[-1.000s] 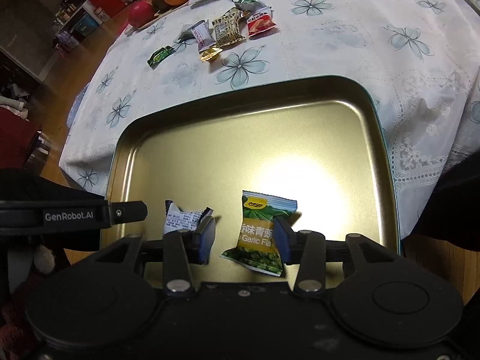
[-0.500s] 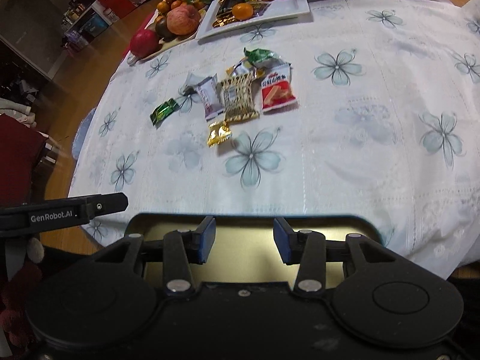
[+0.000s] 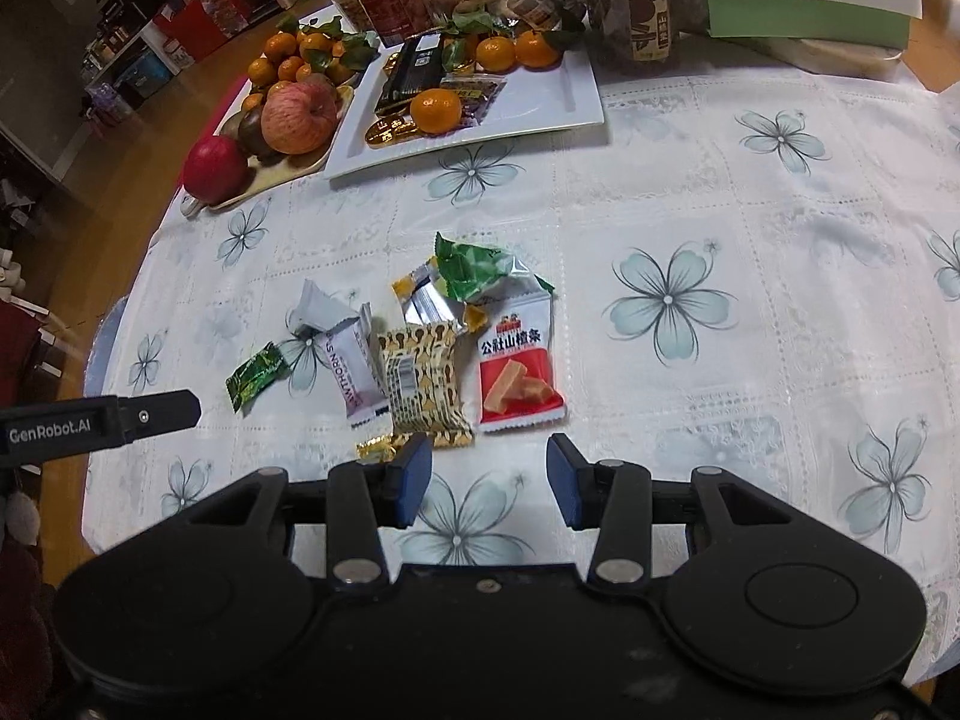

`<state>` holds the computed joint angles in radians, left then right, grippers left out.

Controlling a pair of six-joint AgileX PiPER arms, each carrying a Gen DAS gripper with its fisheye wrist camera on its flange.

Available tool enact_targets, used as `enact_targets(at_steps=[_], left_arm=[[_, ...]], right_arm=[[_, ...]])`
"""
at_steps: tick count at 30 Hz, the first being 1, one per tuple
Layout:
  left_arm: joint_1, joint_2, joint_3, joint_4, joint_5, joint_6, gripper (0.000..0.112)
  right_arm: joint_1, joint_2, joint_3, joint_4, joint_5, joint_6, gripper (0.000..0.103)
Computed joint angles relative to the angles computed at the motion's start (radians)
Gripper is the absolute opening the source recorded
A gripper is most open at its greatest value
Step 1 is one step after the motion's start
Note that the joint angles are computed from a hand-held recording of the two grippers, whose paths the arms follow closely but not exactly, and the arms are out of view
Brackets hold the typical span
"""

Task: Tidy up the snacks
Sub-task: 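Grasp the patterned biscuit packet with the right tool while the left tool approaches the HAWTHORN STRIP packet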

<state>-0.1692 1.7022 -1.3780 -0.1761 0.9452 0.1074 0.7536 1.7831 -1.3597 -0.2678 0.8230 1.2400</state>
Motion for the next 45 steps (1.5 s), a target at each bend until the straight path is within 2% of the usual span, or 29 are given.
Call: enact_targets(at_steps=[4, 8, 13, 16, 34, 36, 39, 45], left_arm=[[0.015, 0.051, -0.015, 0.0, -0.01, -0.02, 0.051], [0.052, 0.107, -0.072, -0.038, 0.061, -0.039, 0.051], [0.046, 0.118, -0.081, 0.01, 0.032, -0.108, 0.051], [0.049, 0.136, -0.096, -0.001, 0.043, -0.114, 0.051], [0.06, 0.158, -0.111, -0.033, 0.064, -0.1, 0.051], [0.063, 0.158, -0.112, -0.041, 0.066, -0.093, 0.051], [0.062, 0.161, -0.114, -0.041, 0.065, -0.094, 0.051], [0.048, 0.171, -0.123, -0.066, 0.063, -0.094, 0.051]], right_arm=[[-0.015, 0.064, -0.056, 0.009, -0.031, -0.029, 0.045], [-0.015, 0.124, -0.107, 0.01, -0.063, -0.049, 0.045], [-0.02, 0.191, -0.154, 0.037, -0.115, -0.079, 0.045], [-0.023, 0.226, -0.177, 0.035, -0.121, -0.069, 0.045], [-0.007, 0.374, -0.335, 0.021, -0.017, -0.094, 0.044], [-0.004, 0.382, -0.345, 0.015, -0.003, -0.094, 0.039], [0.001, 0.381, -0.348, 0.002, 0.01, -0.093, 0.035], [0.001, 0.333, -0.299, -0.005, 0.013, -0.073, 0.035]])
